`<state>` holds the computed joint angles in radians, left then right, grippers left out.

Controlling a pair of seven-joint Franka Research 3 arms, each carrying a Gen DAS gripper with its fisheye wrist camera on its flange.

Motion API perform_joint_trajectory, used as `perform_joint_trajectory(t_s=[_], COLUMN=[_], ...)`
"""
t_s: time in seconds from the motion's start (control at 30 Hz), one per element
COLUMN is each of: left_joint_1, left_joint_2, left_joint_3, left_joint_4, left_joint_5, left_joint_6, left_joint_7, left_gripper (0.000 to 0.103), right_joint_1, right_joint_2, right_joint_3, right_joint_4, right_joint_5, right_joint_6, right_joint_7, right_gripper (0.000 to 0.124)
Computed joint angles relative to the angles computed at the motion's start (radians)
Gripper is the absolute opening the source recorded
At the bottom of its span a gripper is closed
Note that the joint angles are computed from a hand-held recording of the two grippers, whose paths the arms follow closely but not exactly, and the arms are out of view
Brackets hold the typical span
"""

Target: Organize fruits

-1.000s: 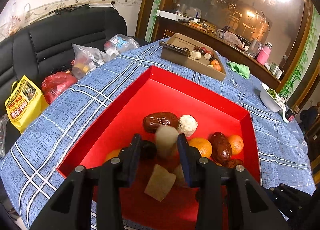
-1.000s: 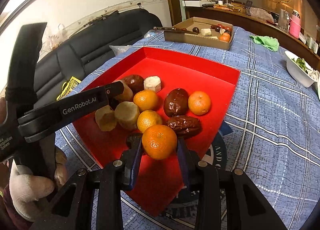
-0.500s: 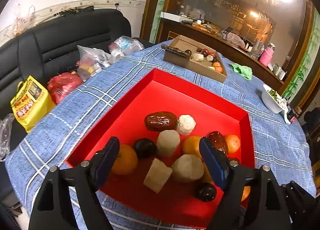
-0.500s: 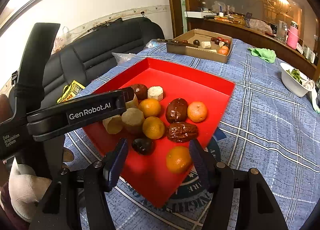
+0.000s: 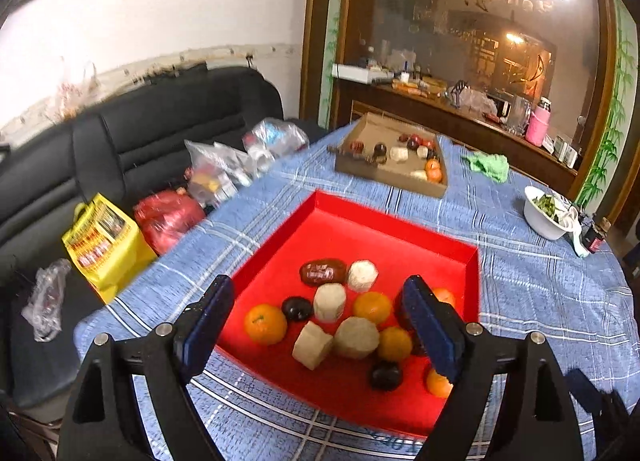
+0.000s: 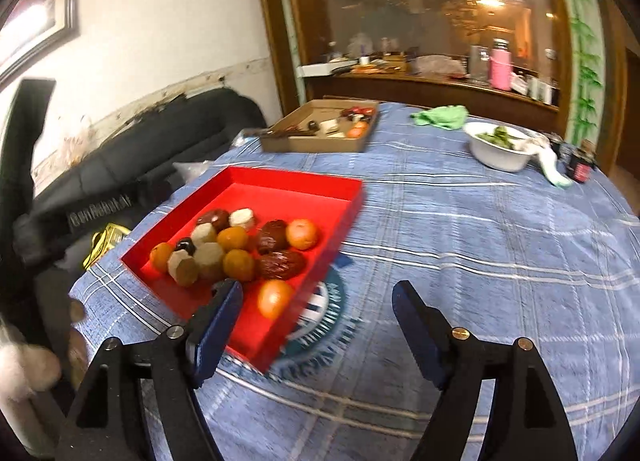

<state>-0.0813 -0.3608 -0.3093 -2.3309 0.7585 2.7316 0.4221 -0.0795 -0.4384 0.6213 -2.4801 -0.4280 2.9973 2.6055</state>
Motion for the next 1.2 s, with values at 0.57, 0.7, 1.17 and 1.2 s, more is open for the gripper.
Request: perform_joint_trajectory(t_s=[0.57, 0.7, 1.17, 1.2], left_joint_1=[-0.003, -0.044, -0.147, -0.145], left_joint_2=[-0.004, 0.040, -0.130, -0.124], left_joint_3=[-0.360, -0.339, -0.126, -0.118], left_joint_4=[0.209, 0.272, 0.080, 0.074], left_joint_5=[0.543, 0.574, 0.552, 0.532], left_joint_6=[-0.638, -0.676, -0.425, -0.411], left_joint_7=[-0.518, -0.464, -0.526, -0.496], left_gripper=[0.103, 0.103, 0.103, 0.103], right_joint_1=[0.011, 0.098, 0.109, 0.105], right_joint_2=[-0.440, -0.437, -0.280, -0.266], right_joint_3=[-0.089, -0.180, -0.174, -0.169], right_joint_4=[-0.366, -0.393, -0.155, -0.152], right_joint_5=[0.086, 0.120, 0.225, 0.237], right_joint_6=[0.051, 0.013, -0.128, -0.099], right_joint_7=[-0.138, -0.271, -0.477, -0.456], right_gripper=[0.091, 0.092, 0.094, 0.095])
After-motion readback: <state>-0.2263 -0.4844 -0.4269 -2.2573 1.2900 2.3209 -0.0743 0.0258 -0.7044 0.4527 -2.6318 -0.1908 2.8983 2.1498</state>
